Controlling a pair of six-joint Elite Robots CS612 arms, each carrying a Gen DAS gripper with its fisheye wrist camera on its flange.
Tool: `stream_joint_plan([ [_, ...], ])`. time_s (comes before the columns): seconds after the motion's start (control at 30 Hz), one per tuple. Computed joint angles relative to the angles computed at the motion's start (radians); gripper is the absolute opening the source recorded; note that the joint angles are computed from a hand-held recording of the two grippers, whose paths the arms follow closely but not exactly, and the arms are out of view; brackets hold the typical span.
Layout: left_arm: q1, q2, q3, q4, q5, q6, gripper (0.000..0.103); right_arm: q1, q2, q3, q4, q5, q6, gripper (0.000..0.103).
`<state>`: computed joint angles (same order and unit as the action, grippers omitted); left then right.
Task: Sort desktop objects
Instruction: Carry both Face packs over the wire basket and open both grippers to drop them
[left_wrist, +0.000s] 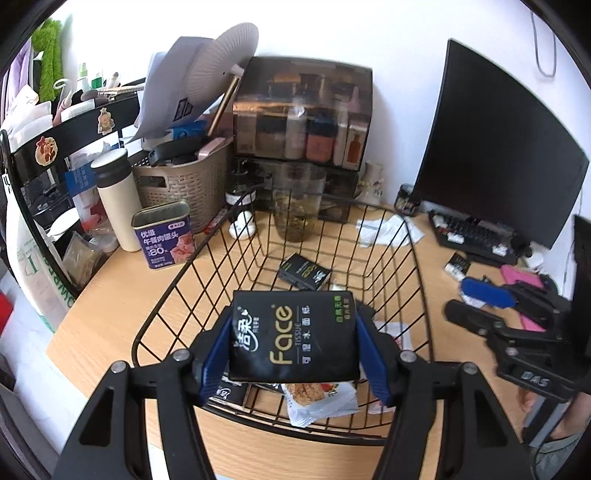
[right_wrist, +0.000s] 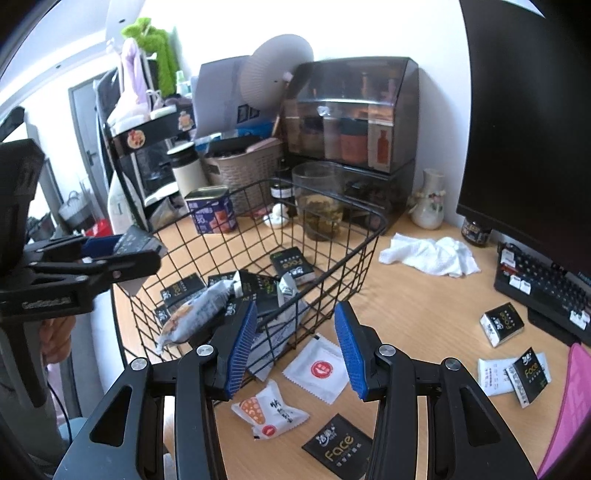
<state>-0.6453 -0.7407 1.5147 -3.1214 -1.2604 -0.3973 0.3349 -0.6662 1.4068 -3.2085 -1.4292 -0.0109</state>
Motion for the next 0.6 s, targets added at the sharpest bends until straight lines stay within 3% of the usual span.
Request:
stream_joint_plan([
  [0.17, -0.007, 0.01, -0.011, -0.027, -0.012, -0.005, 0.072, -0.015, -0.017, 0.036, -0.013, -0.013, 0.012, 0.043],
  [0.4, -0.041, 0.008, -0.023, -0.068, -0.079, 0.104, 0.072, -0.041, -0.041, 0.096, -0.045, -0.041, 0.048, 0.043],
  [0.6, -0.082, 0.025, -0.064, -0.032, -0.152, 0.203, 0.073, -0.07, -0.071, 0.168, -0.086, -0.08, 0.099, 0.043],
])
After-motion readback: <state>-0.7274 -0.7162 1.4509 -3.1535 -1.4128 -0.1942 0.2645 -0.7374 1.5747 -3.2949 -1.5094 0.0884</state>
